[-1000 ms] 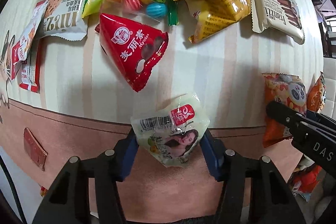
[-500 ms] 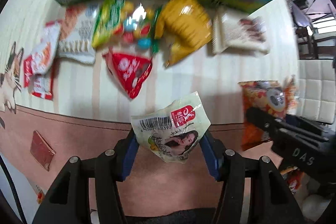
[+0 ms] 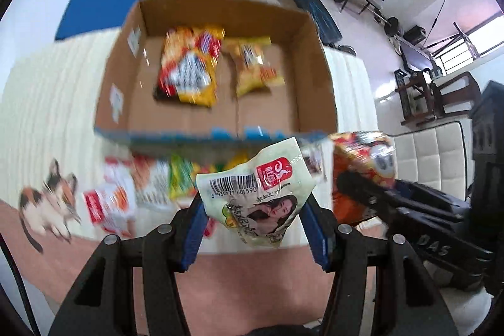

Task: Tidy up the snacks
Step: 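Carry both snacks into the box and open both tools beside the noodle pack, then grasp the red sauce packet with the left tool while the right tool grasps the red triangle candy bag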

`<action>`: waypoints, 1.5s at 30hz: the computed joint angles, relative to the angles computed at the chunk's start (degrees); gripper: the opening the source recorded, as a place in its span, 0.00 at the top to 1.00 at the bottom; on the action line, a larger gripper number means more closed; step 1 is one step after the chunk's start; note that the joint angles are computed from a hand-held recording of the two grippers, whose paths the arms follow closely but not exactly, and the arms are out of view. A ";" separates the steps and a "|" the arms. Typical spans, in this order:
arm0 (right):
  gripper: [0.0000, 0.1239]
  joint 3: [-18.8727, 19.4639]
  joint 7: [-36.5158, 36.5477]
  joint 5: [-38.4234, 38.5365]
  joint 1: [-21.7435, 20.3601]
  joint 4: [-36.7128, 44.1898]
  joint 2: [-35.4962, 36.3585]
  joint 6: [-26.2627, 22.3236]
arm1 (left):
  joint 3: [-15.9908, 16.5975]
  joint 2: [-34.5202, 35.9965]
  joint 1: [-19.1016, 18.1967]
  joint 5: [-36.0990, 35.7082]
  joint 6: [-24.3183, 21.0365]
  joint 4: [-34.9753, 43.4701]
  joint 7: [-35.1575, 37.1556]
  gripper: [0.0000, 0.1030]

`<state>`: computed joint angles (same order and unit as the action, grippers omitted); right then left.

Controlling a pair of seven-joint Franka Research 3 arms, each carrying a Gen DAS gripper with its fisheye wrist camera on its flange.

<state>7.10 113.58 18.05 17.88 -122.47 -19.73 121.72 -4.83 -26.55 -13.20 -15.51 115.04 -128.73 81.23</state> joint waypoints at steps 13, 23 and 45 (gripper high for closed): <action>0.61 -0.76 3.32 -6.70 1.18 16.68 21.98 0.54 | -0.85 22.07 7.24 3.39 -2.51 15.70 1.92 0.48; 0.57 -1.80 0.19 -1.56 1.34 18.25 28.58 -1.16 | -3.01 28.70 9.59 3.89 -6.31 18.73 2.15 0.46; 0.24 -0.95 2.08 -7.42 3.80 17.16 22.35 -0.67 | -1.31 13.96 9.11 6.24 2.05 10.01 1.17 0.11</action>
